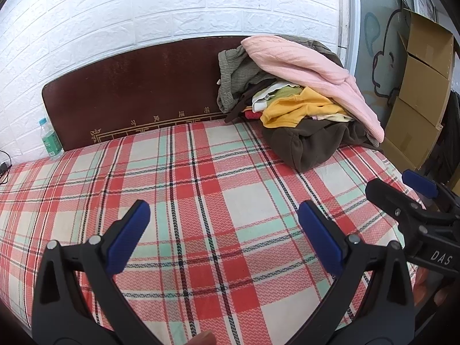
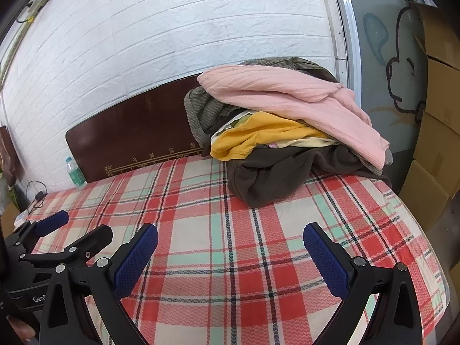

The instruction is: Fold clothes

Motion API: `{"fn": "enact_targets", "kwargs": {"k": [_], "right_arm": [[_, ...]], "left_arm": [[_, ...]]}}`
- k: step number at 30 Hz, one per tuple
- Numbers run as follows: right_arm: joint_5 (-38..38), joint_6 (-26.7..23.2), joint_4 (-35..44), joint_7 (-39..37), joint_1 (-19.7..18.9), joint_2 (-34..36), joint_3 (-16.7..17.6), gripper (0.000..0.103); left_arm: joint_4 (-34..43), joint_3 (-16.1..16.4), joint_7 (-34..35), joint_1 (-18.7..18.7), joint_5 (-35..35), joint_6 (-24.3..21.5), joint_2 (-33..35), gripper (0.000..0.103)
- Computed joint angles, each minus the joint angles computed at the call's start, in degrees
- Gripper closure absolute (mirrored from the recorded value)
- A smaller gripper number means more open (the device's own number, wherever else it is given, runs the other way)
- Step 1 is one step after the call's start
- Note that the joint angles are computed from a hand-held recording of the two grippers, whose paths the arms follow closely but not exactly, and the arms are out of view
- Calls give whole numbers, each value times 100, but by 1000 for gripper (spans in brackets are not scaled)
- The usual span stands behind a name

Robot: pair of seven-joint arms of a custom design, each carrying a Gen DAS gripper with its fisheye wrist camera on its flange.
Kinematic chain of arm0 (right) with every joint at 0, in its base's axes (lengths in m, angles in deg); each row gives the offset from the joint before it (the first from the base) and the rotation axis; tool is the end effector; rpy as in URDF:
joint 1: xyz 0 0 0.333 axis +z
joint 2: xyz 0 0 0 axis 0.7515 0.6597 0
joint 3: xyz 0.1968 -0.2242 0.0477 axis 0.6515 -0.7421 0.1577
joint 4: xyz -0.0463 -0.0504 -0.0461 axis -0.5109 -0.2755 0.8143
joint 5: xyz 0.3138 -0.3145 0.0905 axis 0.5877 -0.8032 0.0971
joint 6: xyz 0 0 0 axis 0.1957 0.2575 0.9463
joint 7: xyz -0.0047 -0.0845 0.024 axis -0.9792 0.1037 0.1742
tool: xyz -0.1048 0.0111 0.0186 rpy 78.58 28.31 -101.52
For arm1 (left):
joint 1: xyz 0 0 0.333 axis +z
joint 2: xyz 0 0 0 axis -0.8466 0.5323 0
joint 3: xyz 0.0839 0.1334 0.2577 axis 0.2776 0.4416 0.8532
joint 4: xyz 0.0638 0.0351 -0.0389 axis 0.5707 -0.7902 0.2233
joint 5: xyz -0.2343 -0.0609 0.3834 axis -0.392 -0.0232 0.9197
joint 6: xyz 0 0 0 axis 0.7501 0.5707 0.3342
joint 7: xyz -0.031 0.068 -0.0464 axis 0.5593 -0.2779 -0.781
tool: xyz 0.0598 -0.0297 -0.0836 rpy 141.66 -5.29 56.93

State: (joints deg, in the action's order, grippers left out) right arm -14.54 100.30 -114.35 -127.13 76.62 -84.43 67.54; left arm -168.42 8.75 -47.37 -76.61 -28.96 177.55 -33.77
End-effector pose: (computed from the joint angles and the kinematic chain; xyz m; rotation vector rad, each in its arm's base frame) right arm 0.4644 0.4181 0.4557 -1.5043 1.6763 -0.7070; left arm 0.4952 -0.3917 0.4568 -1.5240 1.8468 -0.8792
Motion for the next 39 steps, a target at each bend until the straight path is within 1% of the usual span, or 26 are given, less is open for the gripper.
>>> {"fn": "enact_targets", "kwargs": {"k": [18, 24, 26, 30, 33, 37, 38, 39], "right_arm": [[22, 10, 5, -119, -24, -4, -9, 0], [118, 51, 126, -448, -71, 60, -77, 0], [15, 100, 203, -554, -114, 103, -115, 0], [-16, -195, 616, -1275, -160, 364, -202, 0], [120, -186, 1087, -1976, -224, 689, -351, 0], [159, -248, 2105, -2835, -242, 1389, -610, 1], [306, -282, 2463, -3185, -241, 1641, -665, 4], [485, -325, 2846, -3563, -235, 1908, -722, 9]], "left_arm": [[63, 36, 120, -41, -115, 35, 134, 0], [158, 86, 468, -22, -463, 162, 286, 0], [248, 111, 642, -15, -634, 197, 389, 0], [528, 164, 1122, 8, -1093, 308, 664, 0], [797, 189, 1583, 33, -1508, 380, 890, 0], [1235, 220, 2161, 71, -1952, 525, 1218, 0], [1366, 251, 2229, 57, -1951, 520, 1302, 0], [1498, 292, 2262, 35, -1906, 522, 1387, 0]]}}
